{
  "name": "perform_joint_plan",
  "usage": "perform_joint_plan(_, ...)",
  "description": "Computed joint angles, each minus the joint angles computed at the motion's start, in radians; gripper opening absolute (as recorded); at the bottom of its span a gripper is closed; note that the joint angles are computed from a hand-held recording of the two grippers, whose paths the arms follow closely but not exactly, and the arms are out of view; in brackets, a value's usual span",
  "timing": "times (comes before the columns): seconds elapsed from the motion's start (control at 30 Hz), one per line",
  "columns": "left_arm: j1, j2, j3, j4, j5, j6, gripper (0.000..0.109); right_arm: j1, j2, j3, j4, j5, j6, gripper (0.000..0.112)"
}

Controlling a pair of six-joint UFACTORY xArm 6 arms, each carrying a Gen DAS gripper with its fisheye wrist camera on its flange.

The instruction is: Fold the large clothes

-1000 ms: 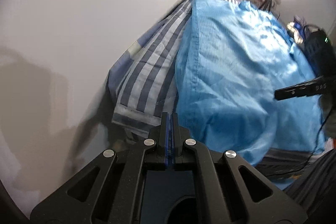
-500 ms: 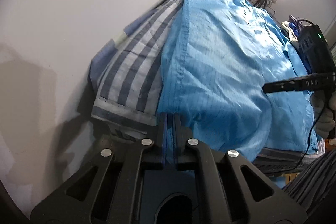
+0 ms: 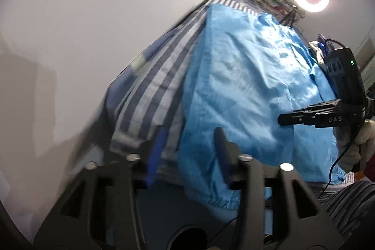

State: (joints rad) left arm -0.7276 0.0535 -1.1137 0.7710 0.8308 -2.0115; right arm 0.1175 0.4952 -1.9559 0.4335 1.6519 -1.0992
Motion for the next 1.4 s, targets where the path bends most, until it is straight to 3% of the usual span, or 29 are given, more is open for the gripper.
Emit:
perform_joint_plan(0.13, 0.024, 0.049, -0.037, -0.073, -0.001, 0.108, 0.046, -0.013, 0.014, -0.041, 0.006, 0.002, 0.018, 0.02)
perform_joint_plan(0.17, 0.026, 0.061, -0.045, -0.089, 0.0, 0.133, 0.03, -0.018, 0.023, -0.06, 0.003, 0.013, 0.023, 0.02)
perform_joint_plan(0.23, 0.026, 0.083, -0.063, -0.112, 0.011, 0.168, 0.014, -0.022, 0.005, -0.053, 0.001, 0.006, 0.016, 0.02)
perform_joint_plan(0.3, 0.01, 0.097, -0.088, -0.105, 0.057, 0.167, 0.014, -0.033, 0.005, -0.072, 0.002, 0.004, 0.002, 0.023)
perform_joint_plan(0.37, 0.002, 0.091, -0.085, -0.069, 0.049, 0.14, 0.013, -0.037, -0.023, -0.046, 0.004, -0.029, -0.021, 0.024)
perform_joint_plan(0.4, -0.002, 0.09, -0.091, -0.062, 0.062, 0.136, 0.014, -0.032, -0.037, -0.02, 0.004, -0.055, -0.025, 0.024)
perform_joint_plan(0.43, -0.003, 0.096, -0.104, -0.067, 0.072, 0.139, 0.024, -0.03, -0.054, 0.006, 0.007, -0.085, -0.034, 0.024)
perform_joint_plan(0.47, 0.0, 0.09, -0.101, -0.065, 0.07, 0.136, 0.045, -0.032, -0.069, 0.023, 0.017, -0.106, -0.043, 0.024)
perform_joint_plan(0.53, 0.006, 0.06, -0.071, -0.014, 0.06, 0.071, 0.06, -0.026, -0.102, 0.065, 0.04, -0.129, -0.047, 0.024)
perform_joint_plan(0.67, 0.06, 0.038, -0.033, -0.023, -0.042, 0.073, 0.06, -0.01, -0.101, 0.11, 0.082, -0.139, -0.032, 0.032)
perform_joint_plan(0.83, 0.105, 0.073, -0.039, -0.083, -0.117, 0.114, 0.059, 0.013, -0.119, 0.231, 0.116, -0.282, -0.048, 0.033)
perform_joint_plan(1.0, 0.119, 0.098, -0.045, -0.091, -0.139, 0.053, 0.037, 0.039, -0.072, 0.211, 0.077, -0.299, -0.005, 0.034)
perform_joint_plan(1.07, 0.124, 0.111, -0.057, -0.086, -0.143, 0.05, 0.013, 0.049, -0.073, 0.217, 0.068, -0.311, -0.012, 0.034)
perform_joint_plan(1.1, 0.126, 0.117, -0.065, -0.081, -0.146, 0.054, 0.008, 0.053, -0.075, 0.219, 0.062, -0.314, -0.013, 0.034)
perform_joint_plan(1.27, 0.082, 0.16, -0.18, -0.04, 0.005, 0.133, 0.001, 0.063, -0.053, 0.175, 0.039, -0.274, 0.022, 0.035)
perform_joint_plan(1.4, 0.032, 0.201, -0.297, 0.014, 0.153, 0.218, 0.001, 0.057, 0.048, -0.029, 0.069, -0.151, 0.139, 0.04)
